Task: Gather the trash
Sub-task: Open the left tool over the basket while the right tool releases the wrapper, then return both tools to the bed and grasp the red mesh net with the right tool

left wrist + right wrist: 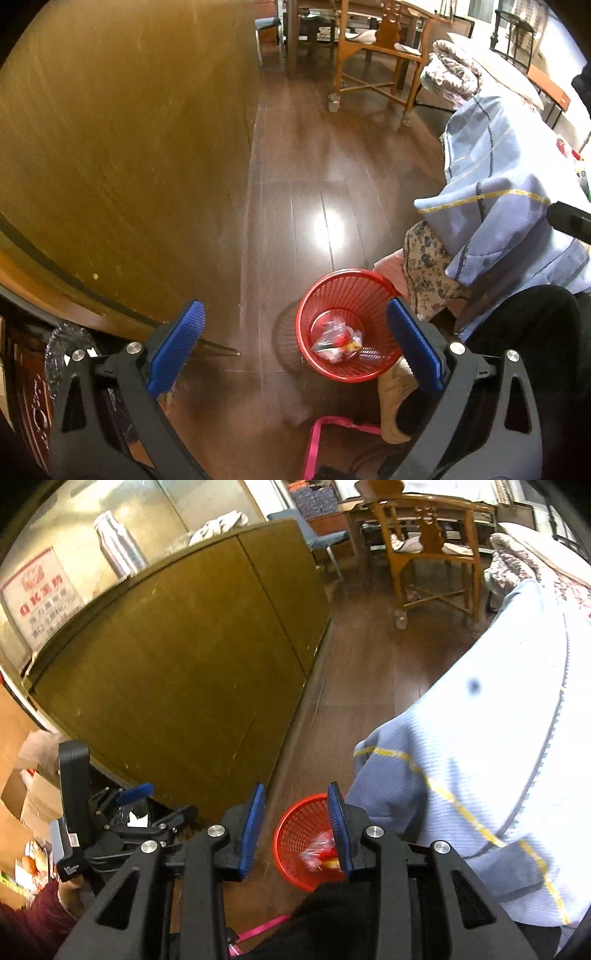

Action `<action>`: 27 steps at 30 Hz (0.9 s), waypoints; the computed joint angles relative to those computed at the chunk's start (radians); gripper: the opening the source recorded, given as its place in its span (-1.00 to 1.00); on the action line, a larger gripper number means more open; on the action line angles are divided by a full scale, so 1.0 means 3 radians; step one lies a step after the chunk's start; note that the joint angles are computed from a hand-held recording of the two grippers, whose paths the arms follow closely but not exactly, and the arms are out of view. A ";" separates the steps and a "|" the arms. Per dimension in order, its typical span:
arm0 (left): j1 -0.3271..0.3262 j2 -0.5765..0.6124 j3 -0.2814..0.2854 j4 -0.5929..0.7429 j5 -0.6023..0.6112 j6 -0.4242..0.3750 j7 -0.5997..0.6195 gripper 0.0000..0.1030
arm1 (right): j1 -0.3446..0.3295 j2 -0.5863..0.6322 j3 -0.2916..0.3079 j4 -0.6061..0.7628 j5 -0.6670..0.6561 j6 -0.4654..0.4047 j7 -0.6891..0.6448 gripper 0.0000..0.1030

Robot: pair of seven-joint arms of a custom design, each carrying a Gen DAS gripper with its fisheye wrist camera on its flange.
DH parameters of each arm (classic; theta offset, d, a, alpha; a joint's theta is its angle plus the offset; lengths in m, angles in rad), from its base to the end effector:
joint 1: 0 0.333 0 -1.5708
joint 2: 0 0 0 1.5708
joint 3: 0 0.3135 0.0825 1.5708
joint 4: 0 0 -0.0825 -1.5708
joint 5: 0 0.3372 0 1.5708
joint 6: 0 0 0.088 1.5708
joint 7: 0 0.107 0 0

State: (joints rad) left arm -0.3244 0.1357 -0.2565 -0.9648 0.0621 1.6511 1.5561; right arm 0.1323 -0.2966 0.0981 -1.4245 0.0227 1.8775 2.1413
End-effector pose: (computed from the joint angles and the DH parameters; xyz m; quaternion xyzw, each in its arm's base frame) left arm 0.4446 -0.2632 0.8156 -0.4734 0.8372 -0.2351 0.1408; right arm 0.3808 0.1048 0.8568 -0.5406 0.7578 -0.1398 0.3376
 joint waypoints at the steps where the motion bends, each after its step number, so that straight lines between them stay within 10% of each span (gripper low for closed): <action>1: -0.0015 0.0008 -0.0010 0.0037 0.0012 0.0000 0.0002 0.85 | -0.0006 -0.0018 0.0000 0.0005 -0.0012 -0.0001 0.0013 -0.29; 12: -0.0434 0.0222 -0.0097 0.0742 0.0313 -0.0144 0.0036 0.85 | -0.0222 -0.0553 0.0024 -0.0382 -0.0123 0.0233 0.0134 0.05; 27: -0.0884 -0.0103 -0.0276 0.0609 0.0517 0.0229 -0.0023 0.86 | -0.0700 -0.1550 0.0094 -0.0906 -0.0130 0.0323 0.0314 0.17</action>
